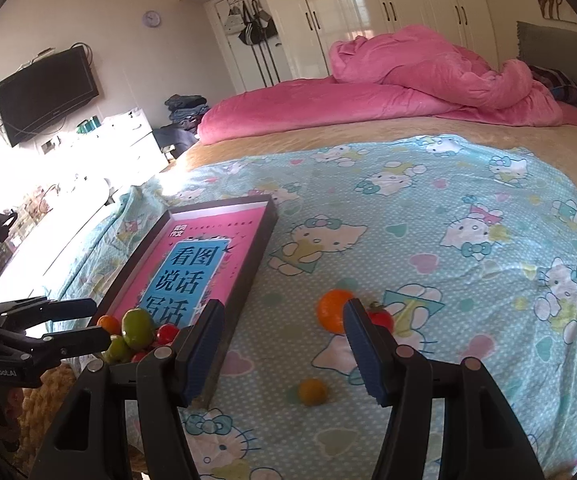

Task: Organize fruits
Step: 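Withdraw both tools from the tray toward the fruit pile on the sheet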

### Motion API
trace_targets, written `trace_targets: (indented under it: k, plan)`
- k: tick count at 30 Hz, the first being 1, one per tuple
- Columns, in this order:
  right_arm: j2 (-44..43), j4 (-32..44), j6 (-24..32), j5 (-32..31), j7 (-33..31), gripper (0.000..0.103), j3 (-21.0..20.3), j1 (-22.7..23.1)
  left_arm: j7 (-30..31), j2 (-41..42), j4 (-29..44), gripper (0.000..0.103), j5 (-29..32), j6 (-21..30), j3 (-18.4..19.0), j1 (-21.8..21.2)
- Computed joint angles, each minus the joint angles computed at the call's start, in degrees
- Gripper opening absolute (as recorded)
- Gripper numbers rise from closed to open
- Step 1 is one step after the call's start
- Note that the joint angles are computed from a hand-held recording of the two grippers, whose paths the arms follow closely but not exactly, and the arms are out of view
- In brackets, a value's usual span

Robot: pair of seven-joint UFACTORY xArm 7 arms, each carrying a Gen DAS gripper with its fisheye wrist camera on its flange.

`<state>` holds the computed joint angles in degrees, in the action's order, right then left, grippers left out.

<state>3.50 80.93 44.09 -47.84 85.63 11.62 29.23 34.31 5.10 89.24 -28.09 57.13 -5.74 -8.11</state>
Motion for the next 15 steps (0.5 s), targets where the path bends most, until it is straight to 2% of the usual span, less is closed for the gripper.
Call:
trace_targets:
  k: [15]
  plan:
    - [-6.6,-7.3,1.5,-1.1,4.5,0.061,2.3,-3.9,-1.3,0.4,1.6,0.074,-2.4,2.9,-0.8,-1.0]
